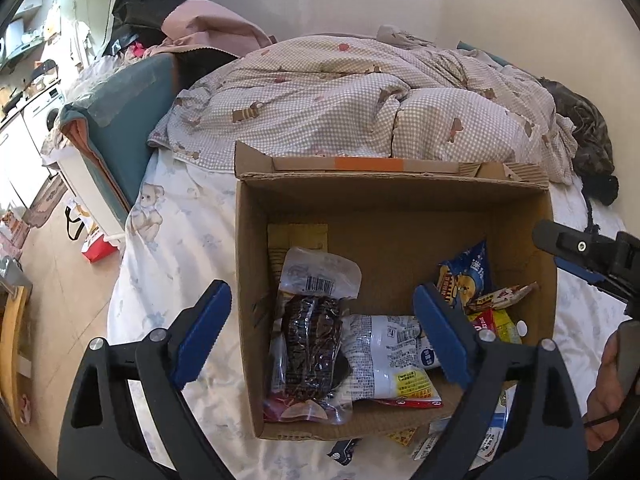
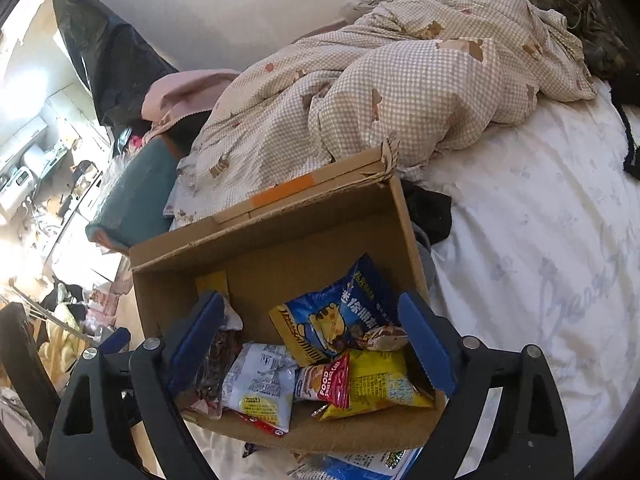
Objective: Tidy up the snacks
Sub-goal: 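Open both grippers to drop the dark pack and bar into the box, then withdraw both grippers from the box toward the remaining snacks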
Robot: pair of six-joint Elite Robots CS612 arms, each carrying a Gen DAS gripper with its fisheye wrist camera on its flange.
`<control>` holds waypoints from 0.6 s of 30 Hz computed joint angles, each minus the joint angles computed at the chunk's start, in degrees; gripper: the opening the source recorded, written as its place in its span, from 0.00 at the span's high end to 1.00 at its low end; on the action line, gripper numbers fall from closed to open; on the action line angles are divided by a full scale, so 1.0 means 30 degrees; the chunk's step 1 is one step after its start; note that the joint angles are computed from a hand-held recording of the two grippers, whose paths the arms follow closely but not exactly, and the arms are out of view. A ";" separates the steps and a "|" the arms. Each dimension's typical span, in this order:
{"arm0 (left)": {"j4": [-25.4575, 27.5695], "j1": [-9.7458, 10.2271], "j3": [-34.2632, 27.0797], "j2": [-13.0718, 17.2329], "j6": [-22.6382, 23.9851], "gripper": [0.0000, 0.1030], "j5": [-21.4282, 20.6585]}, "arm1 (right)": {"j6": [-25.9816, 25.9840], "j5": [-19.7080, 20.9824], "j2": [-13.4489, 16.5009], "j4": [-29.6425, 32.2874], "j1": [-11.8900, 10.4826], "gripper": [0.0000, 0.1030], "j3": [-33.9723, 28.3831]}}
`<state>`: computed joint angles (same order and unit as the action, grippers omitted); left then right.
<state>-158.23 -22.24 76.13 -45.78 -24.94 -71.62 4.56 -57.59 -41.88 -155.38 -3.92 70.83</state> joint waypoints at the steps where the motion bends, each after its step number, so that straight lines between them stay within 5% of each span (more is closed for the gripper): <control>1: 0.0112 0.0025 -0.0017 -0.0001 -0.0101 0.12 -0.0041 | 0.0020 0.0038 -0.0007 -0.0043 -0.0012 0.11 0.0010; 12: 0.0146 0.0118 0.0719 -0.0593 -0.1142 0.12 -0.0272 | 0.0711 0.0305 -0.0775 -0.0796 -0.0183 0.11 0.1126; 18: -0.0492 -0.0031 0.2087 -0.1546 -0.0812 0.12 -0.0050 | -0.0416 -0.0420 -0.1657 -0.0737 -0.0133 0.11 0.2327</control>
